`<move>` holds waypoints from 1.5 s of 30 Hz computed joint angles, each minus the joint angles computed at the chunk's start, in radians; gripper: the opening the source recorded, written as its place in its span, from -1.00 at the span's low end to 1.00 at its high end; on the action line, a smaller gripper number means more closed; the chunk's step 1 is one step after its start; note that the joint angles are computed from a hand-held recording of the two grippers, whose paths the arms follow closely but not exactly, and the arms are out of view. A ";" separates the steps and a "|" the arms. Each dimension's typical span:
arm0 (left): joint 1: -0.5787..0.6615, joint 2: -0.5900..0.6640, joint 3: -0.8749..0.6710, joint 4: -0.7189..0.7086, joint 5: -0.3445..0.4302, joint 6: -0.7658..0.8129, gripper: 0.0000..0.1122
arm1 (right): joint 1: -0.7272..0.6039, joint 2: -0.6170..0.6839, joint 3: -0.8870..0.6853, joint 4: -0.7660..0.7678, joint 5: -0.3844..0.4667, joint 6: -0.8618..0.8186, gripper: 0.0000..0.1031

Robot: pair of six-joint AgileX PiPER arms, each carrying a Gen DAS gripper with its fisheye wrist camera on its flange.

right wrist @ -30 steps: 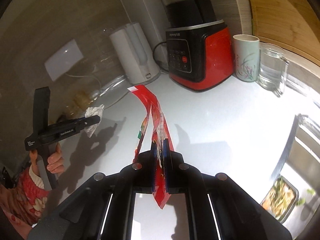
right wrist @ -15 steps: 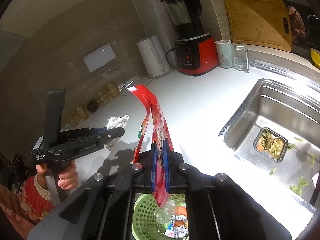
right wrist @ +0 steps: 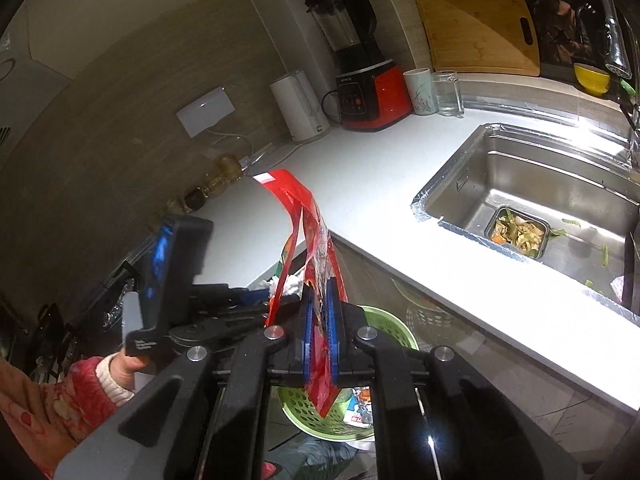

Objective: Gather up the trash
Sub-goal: 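Carry the tissue to the green basket with left tool while right tool lifts the wrapper, then open the left tool over the basket while the right tool drops the red wrapper in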

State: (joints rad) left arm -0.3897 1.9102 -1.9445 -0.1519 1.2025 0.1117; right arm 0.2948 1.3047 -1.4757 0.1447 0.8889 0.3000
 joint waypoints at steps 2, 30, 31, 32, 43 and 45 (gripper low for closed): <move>0.010 0.027 0.071 -0.041 -0.049 0.026 -0.61 | -0.007 -0.010 0.019 0.007 0.000 -0.002 -0.86; -0.038 0.060 0.179 0.100 -0.106 0.000 0.40 | -0.017 0.043 0.127 0.037 -0.026 0.008 -0.86; -0.033 0.039 0.173 0.103 -0.098 -0.004 0.41 | -0.013 0.051 0.129 0.028 -0.030 0.011 -0.85; -0.028 0.020 0.167 0.104 -0.091 -0.005 0.42 | -0.009 0.061 0.133 0.022 -0.037 0.010 -0.84; 0.046 -0.140 0.201 0.181 -0.067 -0.054 0.58 | 0.085 0.336 0.110 -0.033 -0.108 0.006 -0.84; 0.063 -0.156 0.207 0.183 -0.058 -0.057 0.58 | 0.107 0.401 0.092 -0.024 -0.115 -0.001 -0.81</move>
